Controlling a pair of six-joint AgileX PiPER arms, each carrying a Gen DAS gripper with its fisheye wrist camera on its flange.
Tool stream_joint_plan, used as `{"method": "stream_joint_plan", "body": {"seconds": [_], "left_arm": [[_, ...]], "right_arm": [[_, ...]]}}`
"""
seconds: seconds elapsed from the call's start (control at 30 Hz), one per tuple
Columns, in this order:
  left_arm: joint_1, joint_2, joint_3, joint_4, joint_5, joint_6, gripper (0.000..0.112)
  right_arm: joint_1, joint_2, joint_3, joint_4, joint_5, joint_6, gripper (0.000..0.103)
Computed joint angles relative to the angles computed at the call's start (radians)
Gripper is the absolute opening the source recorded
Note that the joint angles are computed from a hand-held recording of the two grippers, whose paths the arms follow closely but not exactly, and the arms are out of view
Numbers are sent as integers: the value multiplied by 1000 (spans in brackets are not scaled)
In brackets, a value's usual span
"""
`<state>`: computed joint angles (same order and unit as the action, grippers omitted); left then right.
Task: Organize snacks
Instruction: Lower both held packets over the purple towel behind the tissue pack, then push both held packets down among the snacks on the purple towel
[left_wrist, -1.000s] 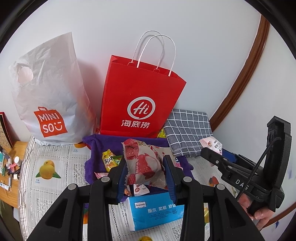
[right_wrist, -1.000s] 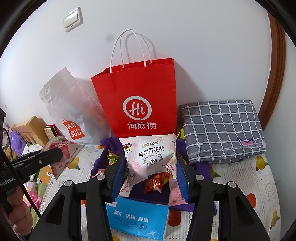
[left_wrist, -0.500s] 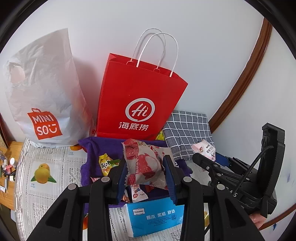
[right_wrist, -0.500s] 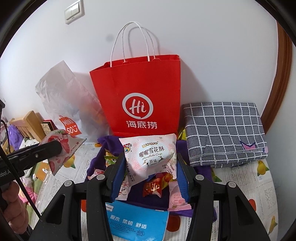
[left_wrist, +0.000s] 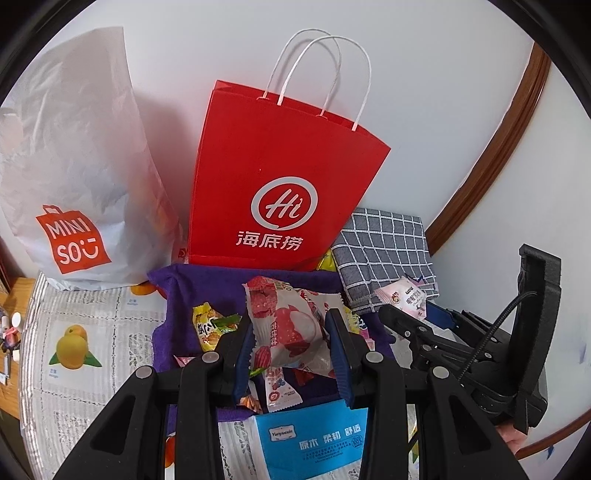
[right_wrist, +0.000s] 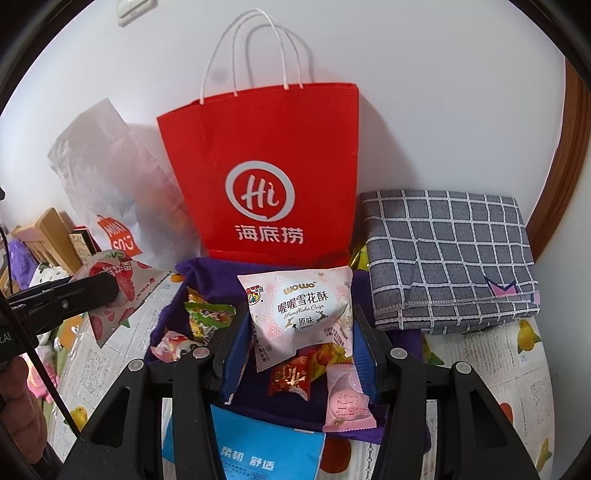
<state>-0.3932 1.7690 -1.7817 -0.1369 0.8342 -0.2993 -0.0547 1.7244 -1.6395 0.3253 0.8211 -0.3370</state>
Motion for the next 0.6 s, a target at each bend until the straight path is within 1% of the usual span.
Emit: {"method": "stream_joint_plan", "body": {"seconds": [0.6], "left_arm": [[15, 84, -30, -30, -5, 20, 35]], "right_arm": [[0, 111, -69, -67, 19, 29, 51]]}}
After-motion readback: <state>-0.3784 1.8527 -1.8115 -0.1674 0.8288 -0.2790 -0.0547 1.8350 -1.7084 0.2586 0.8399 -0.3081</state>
